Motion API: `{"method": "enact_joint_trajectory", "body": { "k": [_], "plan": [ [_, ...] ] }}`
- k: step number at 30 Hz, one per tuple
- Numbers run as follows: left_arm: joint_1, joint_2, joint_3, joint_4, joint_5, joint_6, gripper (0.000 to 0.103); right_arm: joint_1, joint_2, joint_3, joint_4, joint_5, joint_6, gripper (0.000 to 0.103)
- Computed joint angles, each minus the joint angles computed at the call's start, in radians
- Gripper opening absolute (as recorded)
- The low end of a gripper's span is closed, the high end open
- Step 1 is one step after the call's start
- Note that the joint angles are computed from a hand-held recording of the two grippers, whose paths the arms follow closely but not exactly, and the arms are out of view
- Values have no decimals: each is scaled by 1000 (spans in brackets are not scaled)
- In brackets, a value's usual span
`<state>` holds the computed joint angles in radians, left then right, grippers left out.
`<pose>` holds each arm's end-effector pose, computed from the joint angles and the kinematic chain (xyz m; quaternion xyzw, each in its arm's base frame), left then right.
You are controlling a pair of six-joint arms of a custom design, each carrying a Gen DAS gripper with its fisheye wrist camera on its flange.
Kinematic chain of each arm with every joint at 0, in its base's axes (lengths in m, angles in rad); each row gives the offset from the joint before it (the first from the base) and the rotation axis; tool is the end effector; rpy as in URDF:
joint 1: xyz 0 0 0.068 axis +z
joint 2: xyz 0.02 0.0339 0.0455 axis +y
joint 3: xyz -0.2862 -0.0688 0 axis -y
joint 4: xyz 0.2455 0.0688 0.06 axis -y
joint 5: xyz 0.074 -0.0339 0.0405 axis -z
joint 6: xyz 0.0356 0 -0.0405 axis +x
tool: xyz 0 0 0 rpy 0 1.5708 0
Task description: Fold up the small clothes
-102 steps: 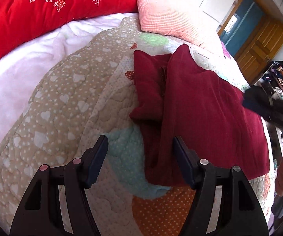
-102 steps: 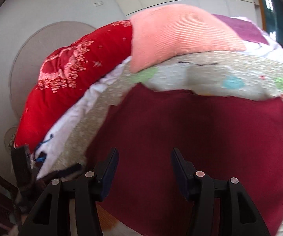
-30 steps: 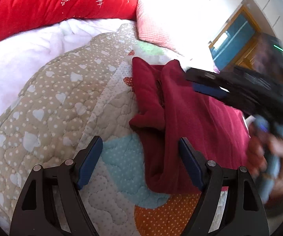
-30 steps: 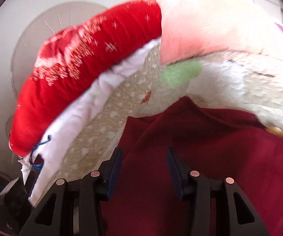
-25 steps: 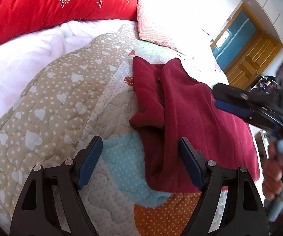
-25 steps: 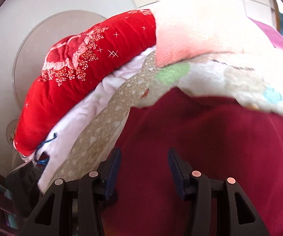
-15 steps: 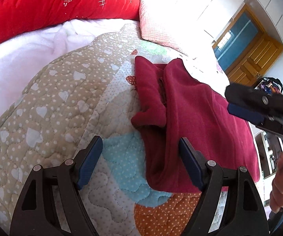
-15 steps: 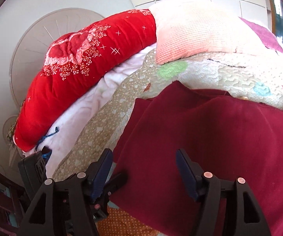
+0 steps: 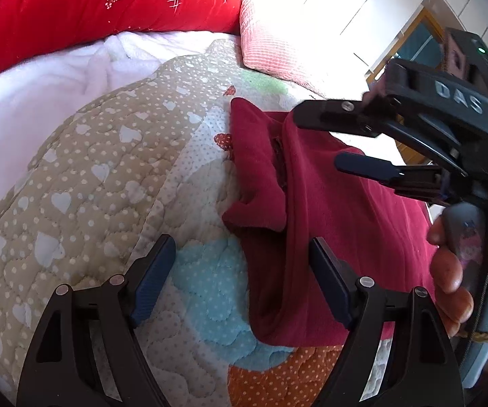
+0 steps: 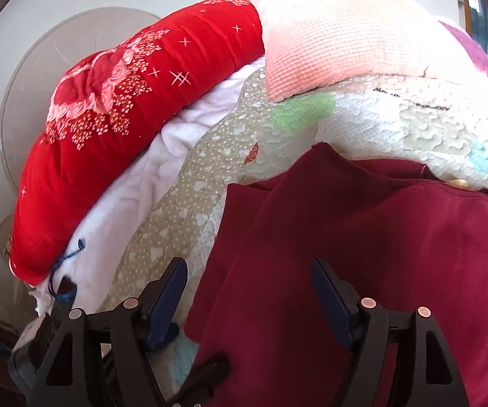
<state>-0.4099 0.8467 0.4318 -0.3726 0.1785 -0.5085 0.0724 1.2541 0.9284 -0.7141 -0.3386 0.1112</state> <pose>0.1407 -0.0680 0.2066 -0.0114 0.9212 -0.2424 0.3043 0.2357 0.0289 0.2710 -0.0258 0.9518 0.1856 0.2426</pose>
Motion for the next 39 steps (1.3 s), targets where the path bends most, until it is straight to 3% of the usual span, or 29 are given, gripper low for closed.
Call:
{"method": "enact_joint_trajectory", "body": {
  "k": [4,10,17,23,24,26,27,29,31,32,33,35,39],
  "plan": [
    [44,-1,-7,9,53,8,81,42,81,63,-12,30,1,74],
    [91,3,-16,21,107,25,81,145,265,213,-130,152,-14,79],
    [91,-13,-19,12,108,26,81,230,332,245,-142,290,-31,90],
    [66,2,-15,24,80,16,81,258,328,215,-118,359,-65,90],
    [56,5,-13,27,69,13,82,265,313,193,-94,376,-66,88],
    [26,14,-11,39,43,3,84,277,271,144,-39,434,-73,59],
    [-2,19,-8,43,14,-8,84,268,238,115,-18,435,-85,54],
    [-54,27,-5,57,-33,-30,88,195,170,74,1,327,-105,33],
    [-89,31,-9,91,-36,-40,87,98,107,47,4,183,-121,24],
    [-99,37,-9,106,-27,-37,77,65,91,36,11,140,-125,21],
    [-120,45,-1,119,-12,-31,47,24,69,27,11,85,-131,20],
    [-175,60,31,88,-26,-33,26,-69,20,5,4,-28,-147,18],
    [-396,22,122,11,-187,-109,17,-191,-74,18,-76,-167,-215,17]
  ]
}}
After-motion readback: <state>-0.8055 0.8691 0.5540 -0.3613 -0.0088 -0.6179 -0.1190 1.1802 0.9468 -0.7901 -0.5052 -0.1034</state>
